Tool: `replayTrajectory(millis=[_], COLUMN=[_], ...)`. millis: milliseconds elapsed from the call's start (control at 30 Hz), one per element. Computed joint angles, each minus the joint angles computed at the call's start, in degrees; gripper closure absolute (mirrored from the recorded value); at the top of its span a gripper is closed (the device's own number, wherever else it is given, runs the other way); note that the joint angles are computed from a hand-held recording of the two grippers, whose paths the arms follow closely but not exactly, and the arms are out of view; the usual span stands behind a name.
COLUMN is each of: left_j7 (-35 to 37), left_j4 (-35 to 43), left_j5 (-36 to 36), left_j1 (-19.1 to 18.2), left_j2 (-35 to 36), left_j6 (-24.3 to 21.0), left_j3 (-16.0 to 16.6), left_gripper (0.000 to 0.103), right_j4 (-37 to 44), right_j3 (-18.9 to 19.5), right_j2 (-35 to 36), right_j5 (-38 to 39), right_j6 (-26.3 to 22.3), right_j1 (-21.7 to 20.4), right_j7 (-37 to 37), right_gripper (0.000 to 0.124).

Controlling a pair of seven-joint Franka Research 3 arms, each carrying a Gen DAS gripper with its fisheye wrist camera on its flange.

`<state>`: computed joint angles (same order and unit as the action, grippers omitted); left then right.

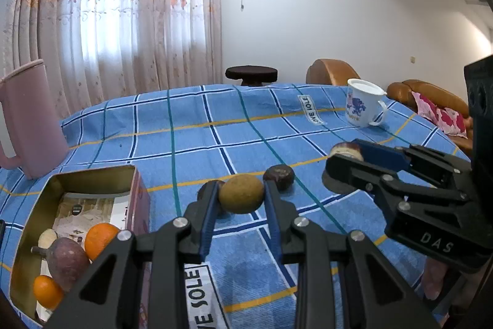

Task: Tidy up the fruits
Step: 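Lift the kiwi with the left tool while the right tool carries the candy toward the tin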

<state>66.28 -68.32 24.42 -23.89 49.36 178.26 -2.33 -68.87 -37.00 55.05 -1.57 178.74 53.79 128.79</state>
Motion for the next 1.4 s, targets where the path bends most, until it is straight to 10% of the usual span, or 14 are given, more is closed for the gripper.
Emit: replayTrajectory(millis=[500,767,1067,1400], left_j7=[-4.69,-8.74,-5.21,-4.06], left_j4=[-2.50,-5.59,-6.96,-17.91], left_j5=[0.55,-1.56,-5.84,-10.73], left_j1=[-3.49,-10.36,-10.98,-12.53], left_j2=[-1.05,-1.65,-2.10,-8.75], left_j6=[4.80,10.54,11.83,14.40], left_j3=[6.26,17.03,17.66,22.39], left_gripper=[0.072,0.072,0.072,0.072], right_j4=[-2.52,-4.85,-4.38,13.60], right_j3=[-5.60,-10.87,-12.25,3.27], right_j2=[1.41,3.28,4.49,6.02], right_j5=[5.73,12.05,18.44,12.25], right_j6=[3.73,7.17,6.92,0.74], right_j1=[4.18,8.36,9.62,-2.32], right_j7=[-2.29,-5.02,-10.38,-14.93], right_gripper=[0.084,0.084,0.084,0.084])
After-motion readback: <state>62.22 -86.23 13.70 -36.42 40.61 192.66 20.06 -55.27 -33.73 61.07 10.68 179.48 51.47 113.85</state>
